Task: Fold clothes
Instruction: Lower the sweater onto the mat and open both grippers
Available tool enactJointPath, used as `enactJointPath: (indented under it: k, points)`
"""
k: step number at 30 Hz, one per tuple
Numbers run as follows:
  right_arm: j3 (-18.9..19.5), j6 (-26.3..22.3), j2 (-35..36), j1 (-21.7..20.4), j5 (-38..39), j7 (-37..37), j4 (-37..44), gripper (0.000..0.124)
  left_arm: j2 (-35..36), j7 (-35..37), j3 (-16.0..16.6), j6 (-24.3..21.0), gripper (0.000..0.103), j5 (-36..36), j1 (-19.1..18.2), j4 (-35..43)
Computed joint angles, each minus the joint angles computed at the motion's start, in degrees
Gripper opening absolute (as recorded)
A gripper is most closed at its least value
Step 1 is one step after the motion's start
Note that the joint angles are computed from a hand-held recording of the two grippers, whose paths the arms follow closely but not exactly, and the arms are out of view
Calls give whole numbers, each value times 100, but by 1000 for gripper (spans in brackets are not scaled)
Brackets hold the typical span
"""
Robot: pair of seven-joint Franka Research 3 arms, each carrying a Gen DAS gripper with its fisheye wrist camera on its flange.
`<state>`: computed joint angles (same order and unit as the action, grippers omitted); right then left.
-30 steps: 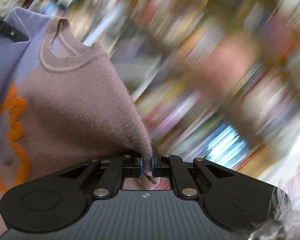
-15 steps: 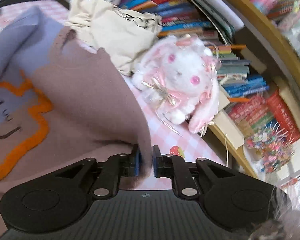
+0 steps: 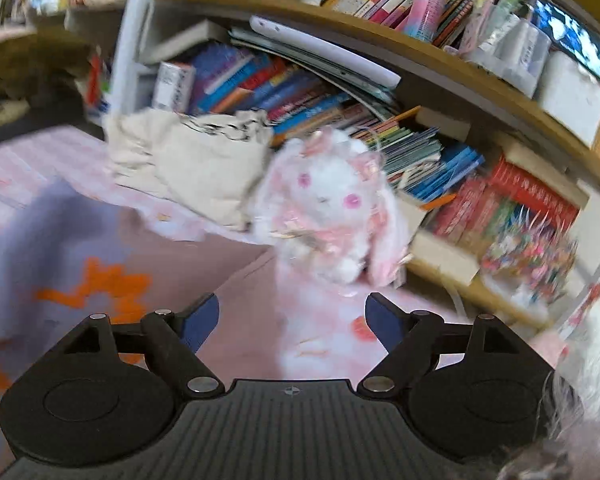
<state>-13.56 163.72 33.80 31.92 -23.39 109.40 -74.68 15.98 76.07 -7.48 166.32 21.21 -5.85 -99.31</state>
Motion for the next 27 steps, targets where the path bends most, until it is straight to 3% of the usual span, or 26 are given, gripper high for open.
enactJointPath:
  k: [2,5,8,14,22,27]
  points:
    - [-192,154,-316,304,-234,319,-535,79,-45,9,-4,-30,84,59,-38,-80]
    - [-280,-100,-572,614,-640,706,-925,77,-65,-75,45,-123,84,228,-137,-127]
    - [77,-197,-792,502,-623,884,-1263,77,-82,-213,91,-260,84,423,-233,-142]
    - [742,-660,-945,218,-375,306,-1553,76,-239,-160,-31,-301,84,354,-197,-401]
    - [1266,-1224,-1004,-57,488,-135,-1676,75,-455,117,-117,-289,84,250,-168,-735]
    - [1251,-1332,-994,-32,673,-71,-1637,70,-443,-55,-57,-465,84,417,-221,-690]
